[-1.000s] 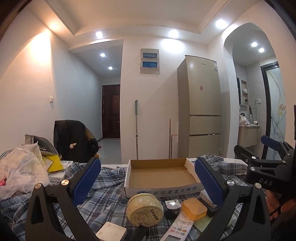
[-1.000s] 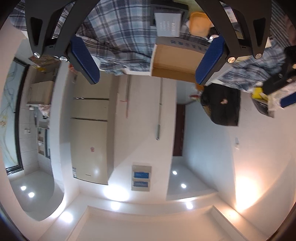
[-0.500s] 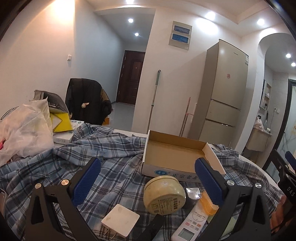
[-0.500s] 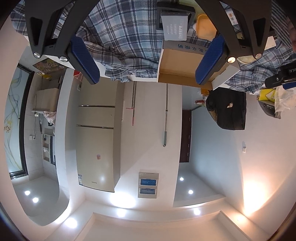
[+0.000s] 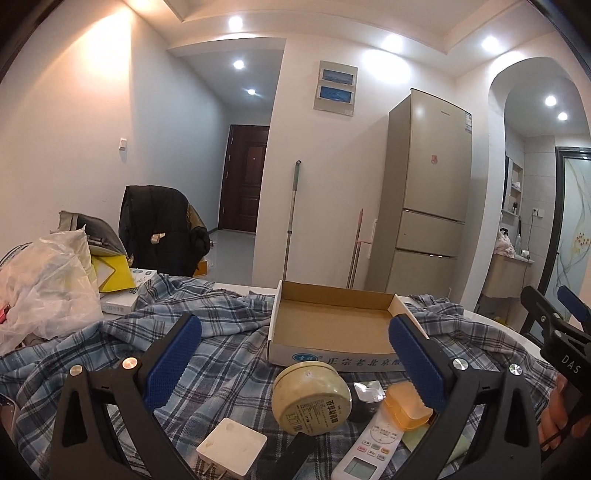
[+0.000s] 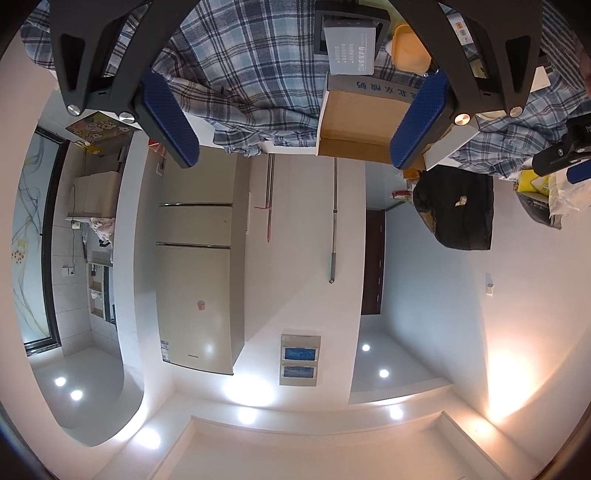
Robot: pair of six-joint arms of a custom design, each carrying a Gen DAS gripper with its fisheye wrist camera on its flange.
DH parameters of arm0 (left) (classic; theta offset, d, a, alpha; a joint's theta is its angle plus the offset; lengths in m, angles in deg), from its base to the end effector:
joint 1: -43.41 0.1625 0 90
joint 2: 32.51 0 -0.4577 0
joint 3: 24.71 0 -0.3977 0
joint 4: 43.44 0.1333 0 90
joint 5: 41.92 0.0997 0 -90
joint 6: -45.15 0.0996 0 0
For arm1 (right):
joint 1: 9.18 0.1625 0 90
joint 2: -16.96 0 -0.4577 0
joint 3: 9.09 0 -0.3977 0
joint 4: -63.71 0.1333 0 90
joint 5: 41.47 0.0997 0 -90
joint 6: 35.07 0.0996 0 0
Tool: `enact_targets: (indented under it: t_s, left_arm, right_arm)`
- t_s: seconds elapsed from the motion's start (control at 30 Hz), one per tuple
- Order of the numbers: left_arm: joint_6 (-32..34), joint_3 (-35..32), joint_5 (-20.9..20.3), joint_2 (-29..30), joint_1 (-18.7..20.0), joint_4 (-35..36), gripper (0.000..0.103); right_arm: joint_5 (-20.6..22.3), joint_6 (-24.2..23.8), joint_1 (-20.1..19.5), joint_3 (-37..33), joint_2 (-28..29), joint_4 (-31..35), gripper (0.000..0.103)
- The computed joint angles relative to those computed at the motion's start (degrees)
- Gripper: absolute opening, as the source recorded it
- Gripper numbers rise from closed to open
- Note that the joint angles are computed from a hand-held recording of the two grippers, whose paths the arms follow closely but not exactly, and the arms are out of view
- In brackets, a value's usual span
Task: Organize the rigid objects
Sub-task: 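Move both tools over the table toward the cream jar and grey box, then close the left gripper around the cream ceramic jar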
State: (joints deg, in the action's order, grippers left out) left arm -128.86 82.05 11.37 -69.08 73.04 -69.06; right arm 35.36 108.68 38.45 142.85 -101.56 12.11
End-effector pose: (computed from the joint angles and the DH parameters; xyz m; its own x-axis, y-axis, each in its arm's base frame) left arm -0.3300 -0.4095 -0.0660 -0.6987 0.5199 -0.4916 0.6867 0.2943 -0.6647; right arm -0.0442 -0.2800 0.2812 -0.5735 0.5365 0.6191 -0.6812 0.1076 -0.7242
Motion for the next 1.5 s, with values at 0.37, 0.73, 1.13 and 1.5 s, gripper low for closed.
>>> enact_targets:
  t_s: [0.37,0.73,1.13,1.5]
  left_arm:
    - [-2.4,-0.9,-5.8,-0.1,-1.8,2.0,0.103]
    - [-2.1,0.7,-5.4,-5.5,-5.6,3.0,0.103]
    - [-7.7,-12.9,-5.6,2.3,-3.0,21.5,0.103]
    - [-15.7,-27.6,2.1,15.5,4.3,40.7,0.099]
  right_arm:
    - [2.1,2.6,0.9,0.8,-5.1,0.8,0.103]
    - [14.3,-0.7,16.8,-5.5,-7.0,11.8,0.103]
    - [16.0,3.9,12.7,-8.1,1.9,9.8,0.103]
    - [23.3,7.1,11.0,-16.0,7.1,23.0,0.103]
